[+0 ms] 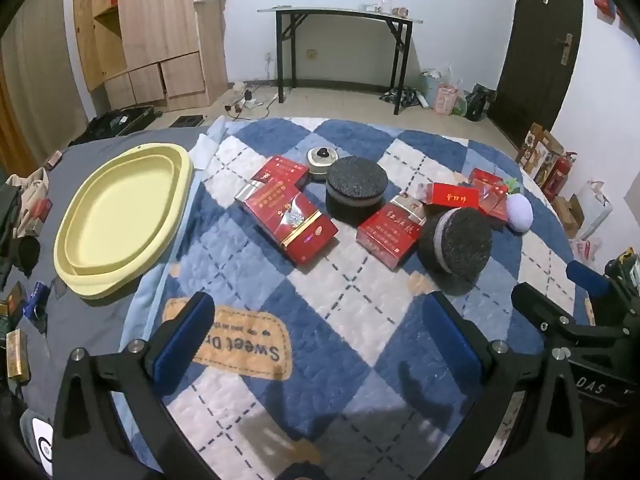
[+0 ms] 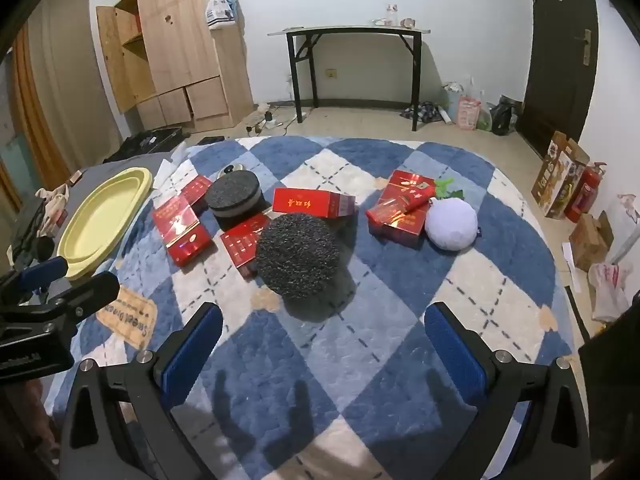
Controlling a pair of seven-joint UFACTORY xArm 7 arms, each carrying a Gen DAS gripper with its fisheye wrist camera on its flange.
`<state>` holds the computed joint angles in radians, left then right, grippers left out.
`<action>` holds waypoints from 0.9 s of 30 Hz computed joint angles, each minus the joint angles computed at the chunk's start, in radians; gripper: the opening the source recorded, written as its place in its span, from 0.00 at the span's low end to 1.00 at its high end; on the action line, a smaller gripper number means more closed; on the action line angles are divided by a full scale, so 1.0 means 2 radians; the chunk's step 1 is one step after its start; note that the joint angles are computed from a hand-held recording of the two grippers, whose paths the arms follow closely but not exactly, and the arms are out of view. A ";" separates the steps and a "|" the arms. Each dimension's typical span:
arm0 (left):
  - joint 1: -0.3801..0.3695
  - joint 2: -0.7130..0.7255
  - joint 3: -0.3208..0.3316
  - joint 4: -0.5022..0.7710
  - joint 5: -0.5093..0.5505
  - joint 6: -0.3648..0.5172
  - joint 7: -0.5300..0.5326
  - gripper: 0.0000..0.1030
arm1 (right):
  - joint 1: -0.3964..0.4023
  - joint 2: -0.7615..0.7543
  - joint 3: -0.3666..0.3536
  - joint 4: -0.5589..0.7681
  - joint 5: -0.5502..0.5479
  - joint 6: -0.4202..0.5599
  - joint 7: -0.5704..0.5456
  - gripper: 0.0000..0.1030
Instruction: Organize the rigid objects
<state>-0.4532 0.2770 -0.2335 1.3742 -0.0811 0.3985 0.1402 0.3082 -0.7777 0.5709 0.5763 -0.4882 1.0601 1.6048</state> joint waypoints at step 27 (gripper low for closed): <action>-0.003 0.016 0.007 0.011 0.012 0.025 -0.020 1.00 | 0.000 -0.001 -0.005 -0.004 0.007 -0.014 -0.002 1.00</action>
<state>-0.4600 0.3092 -0.2186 1.3958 -0.0569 0.4485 0.1002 0.3084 -0.7794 0.5602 0.5686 -0.4739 1.0318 1.6010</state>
